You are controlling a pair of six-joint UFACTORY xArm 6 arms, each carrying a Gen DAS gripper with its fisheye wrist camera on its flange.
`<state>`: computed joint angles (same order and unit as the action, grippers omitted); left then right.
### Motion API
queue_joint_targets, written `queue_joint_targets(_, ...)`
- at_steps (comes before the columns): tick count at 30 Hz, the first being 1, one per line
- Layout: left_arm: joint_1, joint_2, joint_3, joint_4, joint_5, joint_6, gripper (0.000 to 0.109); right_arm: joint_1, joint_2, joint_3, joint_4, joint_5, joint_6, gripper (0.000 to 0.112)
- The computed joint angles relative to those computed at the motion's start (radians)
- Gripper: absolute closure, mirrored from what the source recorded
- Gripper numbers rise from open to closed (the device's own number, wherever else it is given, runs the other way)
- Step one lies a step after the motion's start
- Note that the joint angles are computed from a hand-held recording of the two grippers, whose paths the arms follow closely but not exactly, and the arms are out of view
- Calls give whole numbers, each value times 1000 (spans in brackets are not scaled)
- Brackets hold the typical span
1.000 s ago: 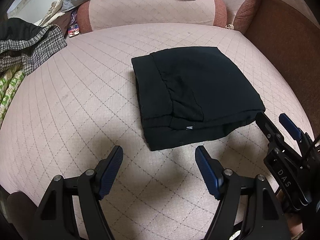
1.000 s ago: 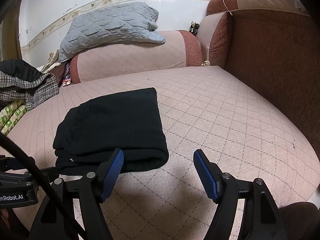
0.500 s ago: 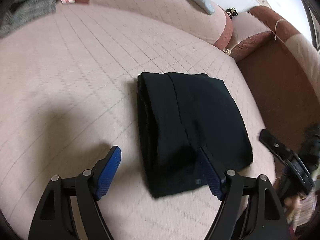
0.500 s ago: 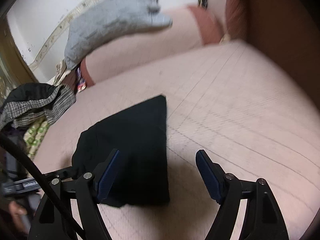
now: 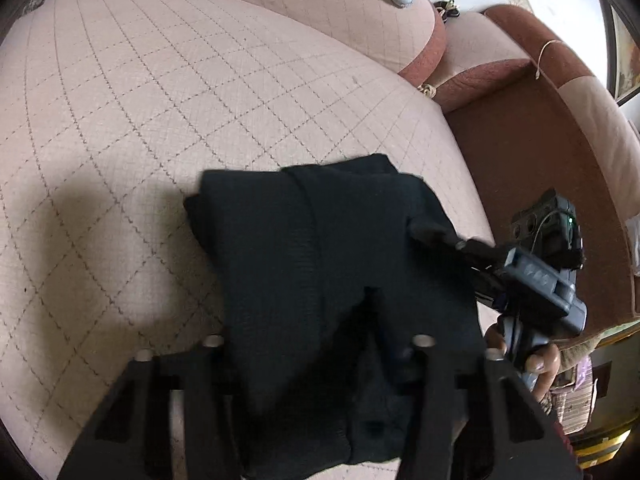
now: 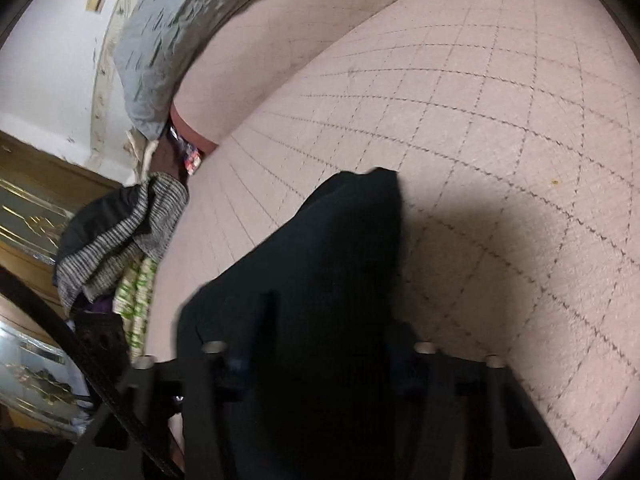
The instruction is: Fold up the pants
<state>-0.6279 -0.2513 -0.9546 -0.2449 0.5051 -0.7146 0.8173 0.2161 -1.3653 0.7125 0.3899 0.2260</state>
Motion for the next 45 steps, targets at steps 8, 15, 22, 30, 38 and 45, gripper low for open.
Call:
queue_joint_targets(8, 16, -105, 66, -25, -32, 3, 75, 53, -21, -72, -130, -25, 96, 86)
queue_joint_targets(15, 120, -128, 38, -68, -3, 68, 75, 62, 91, -296, -291, 46, 189, 87)
queue_joint_targets(22, 242, 30, -84, -32, 154, 57, 62, 29, 385, -698, -588, 315, 398, 80)
queue_joint_targets(30, 266, -81, -19, -7, 149, 43, 55, 13, 286, -557, -720, 276, 517, 66)
queue_joint_targets(38, 233, -56, -81, 54, 43, -2, 49, -8, 302, -580, -370, 117, 330, 60)
queue_joint_targets(45, 252, 92, -135, 75, 44, -58, 49, -38, 513, -831, -447, 290, 464, 60)
